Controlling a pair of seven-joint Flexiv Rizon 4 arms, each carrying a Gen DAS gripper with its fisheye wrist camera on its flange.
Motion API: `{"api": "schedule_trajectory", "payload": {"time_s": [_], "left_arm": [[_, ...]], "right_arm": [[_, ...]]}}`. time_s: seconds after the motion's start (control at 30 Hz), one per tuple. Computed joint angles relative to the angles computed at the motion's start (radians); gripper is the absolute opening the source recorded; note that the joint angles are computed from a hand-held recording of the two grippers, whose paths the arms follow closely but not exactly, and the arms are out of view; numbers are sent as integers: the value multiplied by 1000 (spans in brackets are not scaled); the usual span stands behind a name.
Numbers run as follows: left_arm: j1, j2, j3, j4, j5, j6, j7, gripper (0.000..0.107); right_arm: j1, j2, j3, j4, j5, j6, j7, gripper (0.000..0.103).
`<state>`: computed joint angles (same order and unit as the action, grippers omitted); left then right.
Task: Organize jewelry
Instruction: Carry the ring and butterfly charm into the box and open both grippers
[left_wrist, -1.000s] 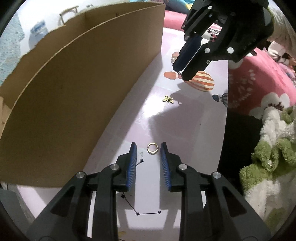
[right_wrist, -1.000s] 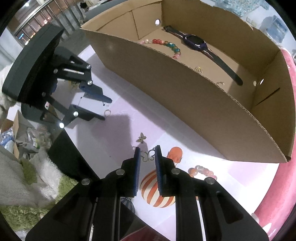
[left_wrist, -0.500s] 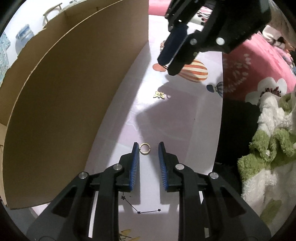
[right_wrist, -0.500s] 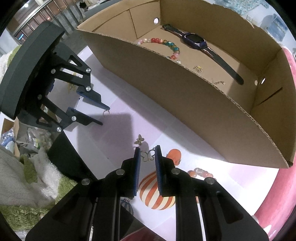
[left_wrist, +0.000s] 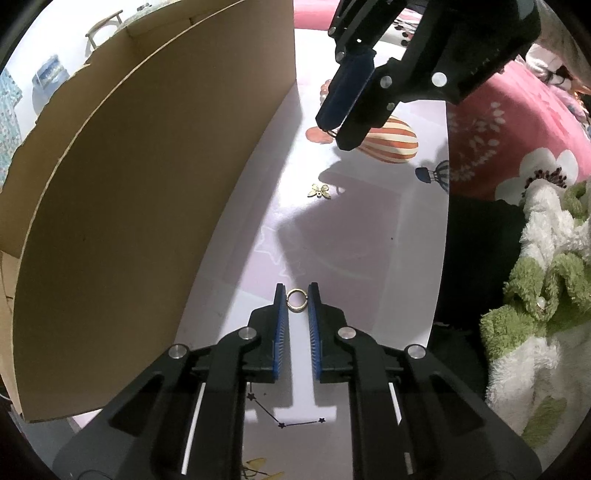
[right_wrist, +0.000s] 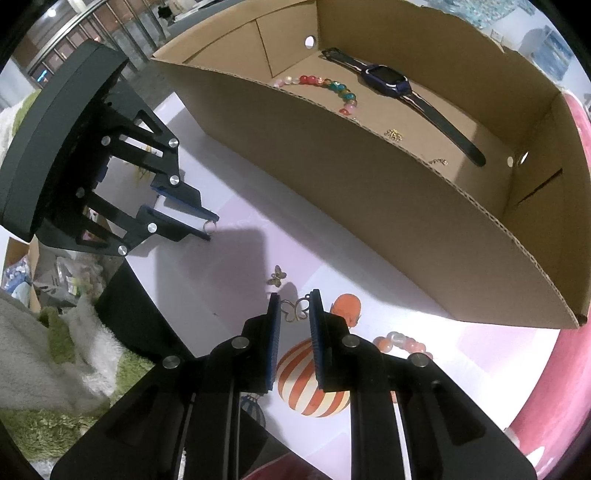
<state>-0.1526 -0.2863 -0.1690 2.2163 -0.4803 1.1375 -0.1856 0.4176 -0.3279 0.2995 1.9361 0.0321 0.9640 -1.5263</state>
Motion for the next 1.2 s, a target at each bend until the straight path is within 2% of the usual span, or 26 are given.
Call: {"api": "schedule_trajectory", "payload": {"time_s": [0.13,0.27,0.4,0.57,0.63,0.73,0.77,0.87,0.9,0.97,1.1,1.2], "left_arm": [[-13,0,-10,21,-10,35,-16,11],[-7,42,-28,56,-67,50,5,11],[-17,129,-27,89,-186,21,65,11],[-74,222,12,81,-369,-1,138,11],[-95,218,28,45,-427,16,136,11],[-111,153,28,-20,-455,99,122,11],[-107,123,29,-52,-427,106,84,11],[-92,-4,66,-185,-218,82,-164,11],[-104,-59,102,-253,-113,41,-284,11],[-102,-135,121,-348,-48,-13,-421,11],[-78,-225,124,-499,36,-145,-593,11],[-82,-271,129,-585,125,-206,-687,11]], "right_arm": [[0,1,-2,1,-3,2,0,16],[-2,21,2,10,4,10,1,16],[-15,72,14,11,40,28,-19,16],[-21,123,7,-23,84,63,-45,16],[-15,123,-10,-45,59,82,-36,16],[-23,85,-27,-116,50,53,-38,16],[-25,53,-36,-157,43,28,-35,16],[-27,-15,-59,-231,6,-25,-13,16],[-30,-51,-64,-271,-1,-53,-12,16],[-34,-111,-73,-332,-14,-96,-1,16],[-29,-211,-88,-434,-55,-166,6,16],[-26,-265,-90,-496,-75,-205,2,16]]}}
